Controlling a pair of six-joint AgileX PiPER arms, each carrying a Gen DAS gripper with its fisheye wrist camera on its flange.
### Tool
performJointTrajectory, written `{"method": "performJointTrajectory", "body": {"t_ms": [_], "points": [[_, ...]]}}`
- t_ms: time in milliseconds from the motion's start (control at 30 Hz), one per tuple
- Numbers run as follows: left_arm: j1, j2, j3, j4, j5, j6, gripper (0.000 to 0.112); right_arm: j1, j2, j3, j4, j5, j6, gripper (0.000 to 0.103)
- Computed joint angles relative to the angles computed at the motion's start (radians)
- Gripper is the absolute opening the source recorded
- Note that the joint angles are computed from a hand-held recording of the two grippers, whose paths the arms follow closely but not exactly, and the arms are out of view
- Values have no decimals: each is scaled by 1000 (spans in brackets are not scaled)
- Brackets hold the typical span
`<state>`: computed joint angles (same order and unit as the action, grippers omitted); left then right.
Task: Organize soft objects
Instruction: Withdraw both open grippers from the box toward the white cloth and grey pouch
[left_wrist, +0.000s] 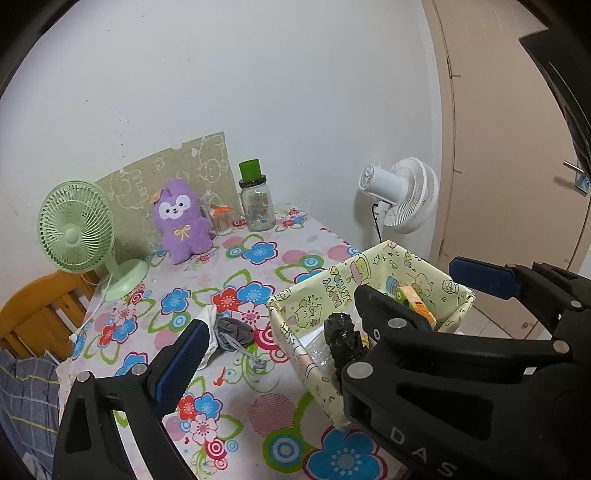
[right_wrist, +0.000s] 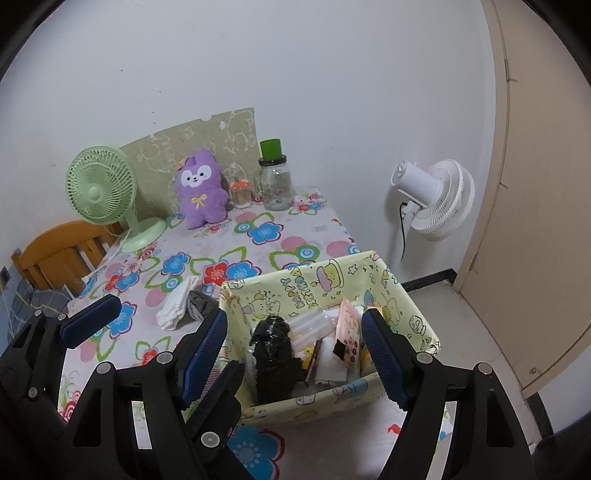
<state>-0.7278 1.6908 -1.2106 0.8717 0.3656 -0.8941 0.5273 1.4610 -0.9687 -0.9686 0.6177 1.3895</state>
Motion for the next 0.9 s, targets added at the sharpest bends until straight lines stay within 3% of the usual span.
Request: {"method": "performJointTrajectory", "body": {"t_ms": [467,900], "points": [[42,-85,72,-42,-38,65,99,117,0,-41,-55,104,54,78],[104,-119,114,0,-64,55,95,169,69,-124,-58,129,49,78]]}}
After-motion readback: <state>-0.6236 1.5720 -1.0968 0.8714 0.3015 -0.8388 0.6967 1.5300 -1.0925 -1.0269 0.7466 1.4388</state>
